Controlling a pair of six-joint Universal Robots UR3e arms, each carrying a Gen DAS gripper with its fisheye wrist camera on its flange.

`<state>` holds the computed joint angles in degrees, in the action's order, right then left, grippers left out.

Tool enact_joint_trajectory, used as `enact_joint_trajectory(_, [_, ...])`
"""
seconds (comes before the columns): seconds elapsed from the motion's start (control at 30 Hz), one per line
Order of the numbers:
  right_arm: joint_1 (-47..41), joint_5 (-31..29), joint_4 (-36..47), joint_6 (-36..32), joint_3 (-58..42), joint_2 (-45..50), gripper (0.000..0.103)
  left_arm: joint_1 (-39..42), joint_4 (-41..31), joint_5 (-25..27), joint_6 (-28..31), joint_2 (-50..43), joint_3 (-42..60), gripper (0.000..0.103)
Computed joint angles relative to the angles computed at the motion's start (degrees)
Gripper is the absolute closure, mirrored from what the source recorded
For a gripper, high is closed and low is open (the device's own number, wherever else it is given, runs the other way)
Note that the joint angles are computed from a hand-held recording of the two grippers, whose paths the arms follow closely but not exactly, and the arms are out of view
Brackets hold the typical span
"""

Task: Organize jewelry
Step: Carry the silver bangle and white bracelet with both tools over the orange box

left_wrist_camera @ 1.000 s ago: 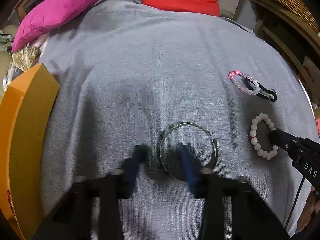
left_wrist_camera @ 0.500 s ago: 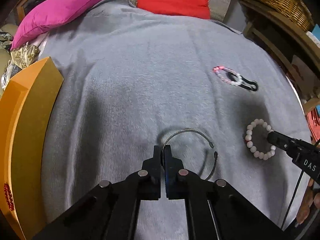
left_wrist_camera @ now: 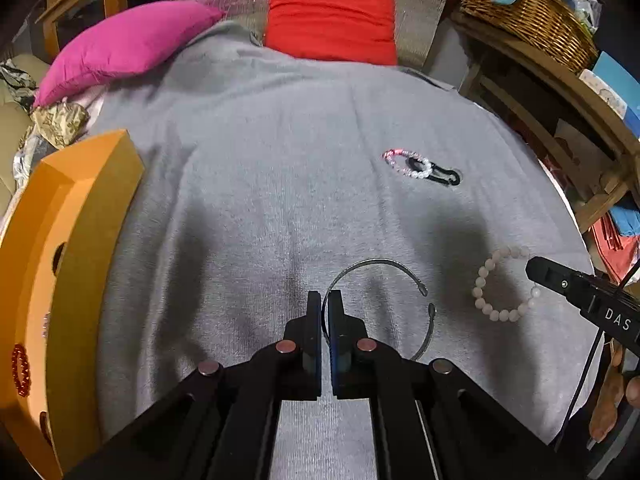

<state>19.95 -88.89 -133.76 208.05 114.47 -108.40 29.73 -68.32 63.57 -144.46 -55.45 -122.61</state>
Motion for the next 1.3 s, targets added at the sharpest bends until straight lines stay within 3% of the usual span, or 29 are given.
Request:
enact_joint_trajectory(0.6, [5.9, -4.2, 3.7, 2.9, -3.2, -5.2, 0.093, 9.5, -16.7, -4.6, 8.8, 12.4, 2.0, 0.1])
enact_joint_trajectory(1.1, [13.1, -7.7, 3.1, 4.6, -10.1, 1.7, 0.093, 24.1, -35.2, -8.9, 22.1, 19.1, 6.1, 0.1])
enact_joint_trajectory(1.3, [15.5, -8.8, 3.4, 4.6, -14.0, 5.2, 0.093, 32.7, -45.9, -11.0, 31.2, 21.1, 9.2, 0.1])
